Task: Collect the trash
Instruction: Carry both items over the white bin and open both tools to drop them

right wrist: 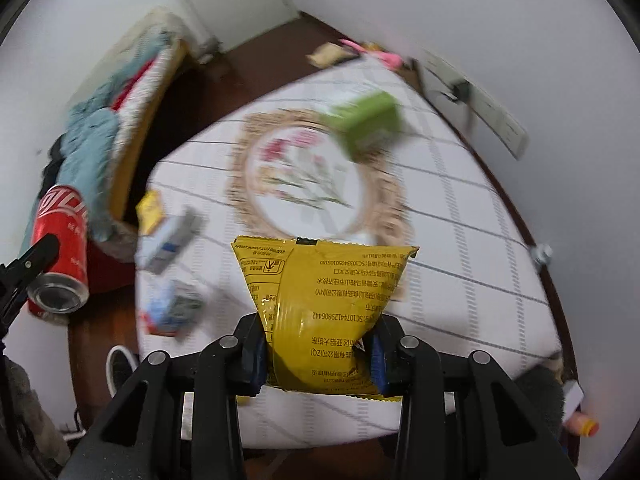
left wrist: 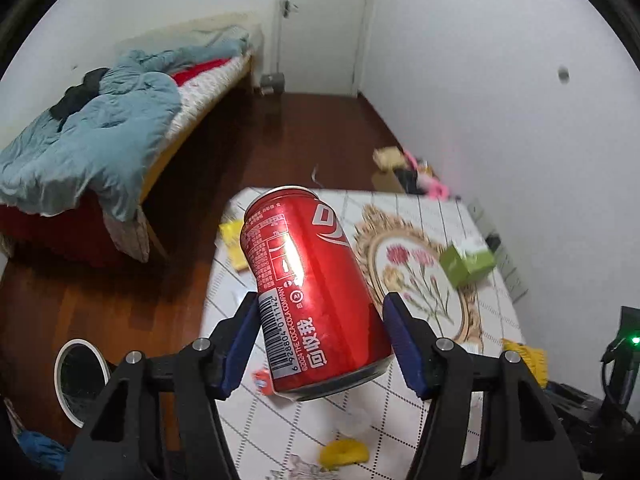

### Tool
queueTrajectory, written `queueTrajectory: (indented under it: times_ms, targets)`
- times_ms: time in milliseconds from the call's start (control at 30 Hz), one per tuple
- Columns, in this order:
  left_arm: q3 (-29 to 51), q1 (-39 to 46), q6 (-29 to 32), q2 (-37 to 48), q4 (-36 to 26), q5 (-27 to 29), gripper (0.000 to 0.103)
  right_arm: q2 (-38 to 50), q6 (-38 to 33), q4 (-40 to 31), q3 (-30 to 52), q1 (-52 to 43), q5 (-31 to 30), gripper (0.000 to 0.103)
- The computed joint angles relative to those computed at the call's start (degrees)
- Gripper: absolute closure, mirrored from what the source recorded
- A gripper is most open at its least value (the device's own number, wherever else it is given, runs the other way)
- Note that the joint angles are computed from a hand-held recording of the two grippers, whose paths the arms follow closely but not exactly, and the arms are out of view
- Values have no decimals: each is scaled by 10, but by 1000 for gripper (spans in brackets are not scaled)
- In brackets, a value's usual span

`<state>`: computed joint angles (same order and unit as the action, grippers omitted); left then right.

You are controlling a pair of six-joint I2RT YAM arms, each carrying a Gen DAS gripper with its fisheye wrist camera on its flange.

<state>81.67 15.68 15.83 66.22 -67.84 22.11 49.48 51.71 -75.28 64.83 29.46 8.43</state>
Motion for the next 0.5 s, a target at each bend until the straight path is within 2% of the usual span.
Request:
queueTrajectory:
  times_ms: [100,167,200,300,400,500]
  targets:
    - [61,131,78,39,-44,89,45,92,61,29,79,128,46,63]
    - [106,213,131,79,-74,134,45,152,76,54,122,181,57,63]
    - [142,268,166,116,-96,161,45,189,77,71,148,205,58,63]
    - [225,376,224,209,-136,194,45,323,64,130,241,257,37,63]
    - [353,474,255,352,-175,195,45,502,34,175,384,297,-14,63]
    - [468,529,246,485,-178,156,45,688,12,167,580,329,-65,63]
